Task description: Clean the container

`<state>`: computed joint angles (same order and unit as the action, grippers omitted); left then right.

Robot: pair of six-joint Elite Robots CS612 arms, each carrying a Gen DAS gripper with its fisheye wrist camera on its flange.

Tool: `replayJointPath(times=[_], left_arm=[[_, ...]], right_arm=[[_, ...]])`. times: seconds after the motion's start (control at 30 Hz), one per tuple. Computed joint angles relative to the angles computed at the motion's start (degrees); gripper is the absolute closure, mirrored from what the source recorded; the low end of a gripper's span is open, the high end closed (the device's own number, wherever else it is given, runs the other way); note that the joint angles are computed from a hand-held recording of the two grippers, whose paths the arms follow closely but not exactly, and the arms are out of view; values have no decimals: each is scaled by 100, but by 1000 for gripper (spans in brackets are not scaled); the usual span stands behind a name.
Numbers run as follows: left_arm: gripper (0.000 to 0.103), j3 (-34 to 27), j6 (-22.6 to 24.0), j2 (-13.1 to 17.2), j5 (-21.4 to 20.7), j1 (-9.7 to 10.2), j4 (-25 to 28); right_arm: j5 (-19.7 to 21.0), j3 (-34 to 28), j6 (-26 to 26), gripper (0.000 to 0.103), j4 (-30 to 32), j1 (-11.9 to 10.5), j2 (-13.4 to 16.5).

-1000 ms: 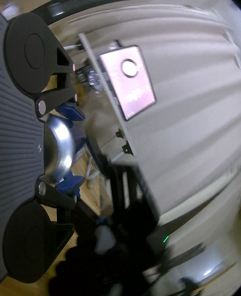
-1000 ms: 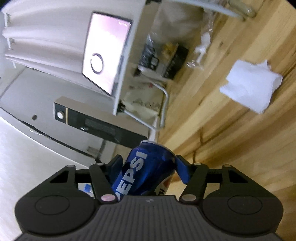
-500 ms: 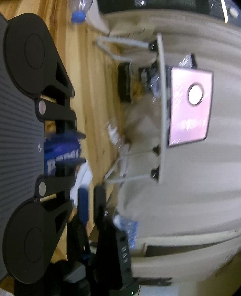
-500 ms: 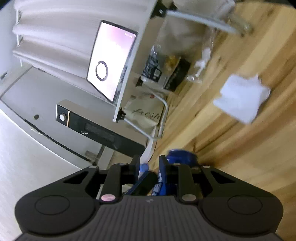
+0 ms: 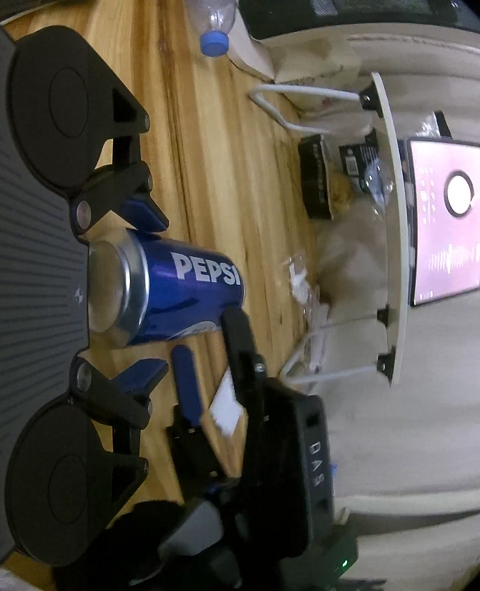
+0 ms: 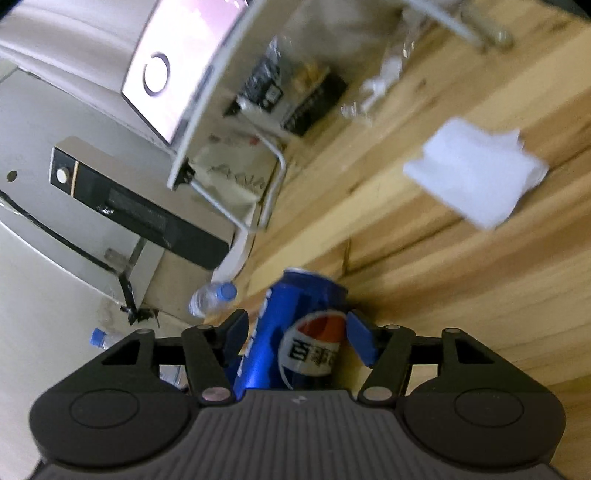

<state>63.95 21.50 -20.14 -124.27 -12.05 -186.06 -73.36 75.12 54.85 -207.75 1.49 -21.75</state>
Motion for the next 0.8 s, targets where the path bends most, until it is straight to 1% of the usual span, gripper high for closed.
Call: replayJointPath(times=[0.07,0.1,0.13,0.2,0.3,0.37,0.43,0.5,0.53,0.57,0.6,0.63,0.67,0.73,0.77,0.8], left_arm=[[26,-91,-51,17,119,-25,161],[33,-138,-77,26,178,-37,243],[36,-209,-77,59,134,-31,309],[37,-357,-74,128,35,-16,441],[37,-337,44,164,-83,5,141],[37,-193,513,153,-42,-13,-348],[37,-49,1002,144,-83,-30,-855],[37,48,1460,165,-153,-42,-1421],[37,82,1593,173,-185,-43,-1628],[37,90,1610,190,-198,-41,-1827],[36,54,1469,222,-290,-24,-1976],[36,-69,1088,264,-618,37,-1922],[34,-268,511,320,-1088,116,-1628],[33,-760,-689,487,-2057,267,-1068],[33,-1030,-1288,612,-2396,314,-958],[32,-1257,-1865,729,-2587,339,-994]], right_arm=[[128,-88,75,40,93,-4,41],[185,-125,144,40,87,-7,66],[207,-152,167,39,105,-7,80],[222,-196,175,39,135,-3,100],[307,-263,271,39,115,-10,147],[375,-298,408,38,8,-23,178],[478,-331,619,32,-244,-44,228],[484,-354,740,30,-456,-51,257],[492,-371,774,30,-550,-55,270],[501,-383,775,31,-701,-58,291],[477,-383,738,33,-852,-54,306],[490,-384,693,34,-1038,-54,327],[500,-412,734,34,-1379,-57,395],[504,-501,839,35,-2078,-60,545],[528,-580,1048,35,-2401,-72,644],[544,-667,1278,35,-2717,-83,745]])
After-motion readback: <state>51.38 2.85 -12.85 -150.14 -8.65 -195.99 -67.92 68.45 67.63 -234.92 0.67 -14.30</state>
